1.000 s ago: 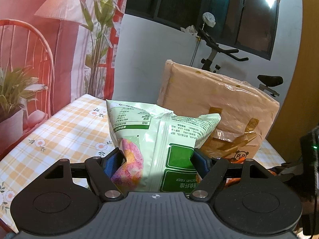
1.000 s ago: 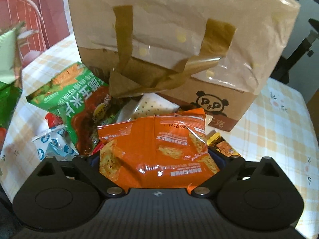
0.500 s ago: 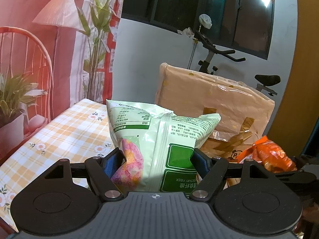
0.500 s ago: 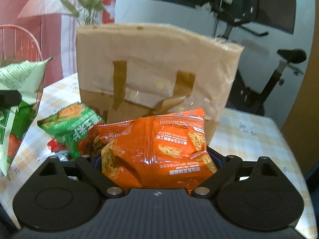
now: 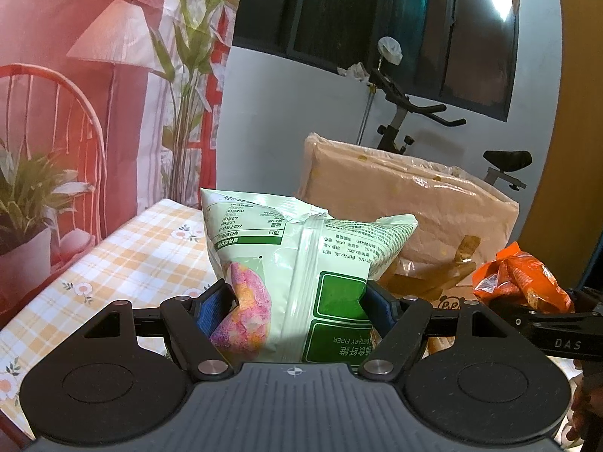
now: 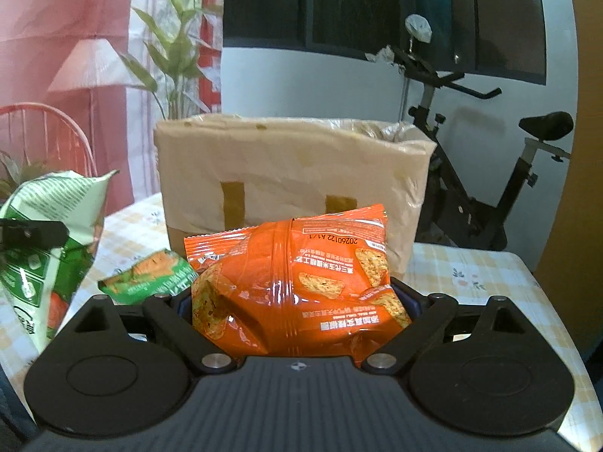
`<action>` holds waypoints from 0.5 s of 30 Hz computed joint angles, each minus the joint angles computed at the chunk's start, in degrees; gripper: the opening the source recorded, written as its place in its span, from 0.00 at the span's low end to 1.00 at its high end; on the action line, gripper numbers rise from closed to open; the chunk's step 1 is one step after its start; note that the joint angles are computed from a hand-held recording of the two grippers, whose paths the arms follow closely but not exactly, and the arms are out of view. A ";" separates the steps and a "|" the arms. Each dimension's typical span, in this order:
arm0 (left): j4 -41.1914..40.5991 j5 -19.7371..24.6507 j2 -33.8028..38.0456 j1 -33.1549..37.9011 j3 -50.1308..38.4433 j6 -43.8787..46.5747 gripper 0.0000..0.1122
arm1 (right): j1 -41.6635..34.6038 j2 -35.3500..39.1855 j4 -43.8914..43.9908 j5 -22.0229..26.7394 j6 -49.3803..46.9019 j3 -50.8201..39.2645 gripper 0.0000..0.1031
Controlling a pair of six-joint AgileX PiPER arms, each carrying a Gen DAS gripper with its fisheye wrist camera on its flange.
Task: Organize snacks
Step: 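Carry both bags over the box and open both tools to drop them inside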
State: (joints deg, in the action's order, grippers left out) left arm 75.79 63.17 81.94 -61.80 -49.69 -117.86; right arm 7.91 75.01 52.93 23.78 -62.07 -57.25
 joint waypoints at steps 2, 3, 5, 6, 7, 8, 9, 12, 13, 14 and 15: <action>0.18 0.64 -0.10 -0.17 -0.18 0.14 0.69 | -0.25 0.06 1.78 0.60 -1.47 -0.19 0.91; 0.35 1.02 -0.18 -0.24 -0.29 0.32 0.69 | -0.33 0.15 2.39 0.91 -1.92 -0.36 0.91; 0.63 1.73 -0.39 -0.33 -0.56 0.86 0.69 | -0.60 0.37 4.23 1.42 -3.55 -0.62 0.91; 0.78 2.06 -0.56 -0.33 -0.78 1.29 0.69 | -0.74 0.39 5.15 1.69 -4.32 -0.82 0.91; 1.02 2.40 -0.73 -0.29 -0.98 1.61 0.69 | -0.98 0.41 6.06 2.00 -5.08 -0.98 0.91; 1.35 2.74 -0.84 -0.23 -1.25 1.87 0.69 | -1.28 0.39 6.88 2.46 -5.71 -1.27 0.91; 1.74 3.04 -1.02 -0.17 -1.48 2.21 0.69 | -1.60 0.37 7.56 3.00 -6.15 -1.63 0.91; 2.82 3.65 -1.12 0.25 -2.76 3.84 0.69 | -2.39 0.31 9.05 3.94 -6.91 -2.83 0.91; 3.23 3.72 -1.09 0.45 -3.35 4.52 0.69 | -2.80 0.35 9.74 4.46 -7.16 -3.32 0.91; 3.62 3.71 -1.12 0.61 -3.80 5.13 0.69 | -3.24 0.38 10.51 4.98 -7.43 -3.78 0.91; 4.02 3.53 -1.07 0.94 -4.45 5.93 0.69 | -3.66 0.48 11.34 5.49 -7.67 -4.31 0.91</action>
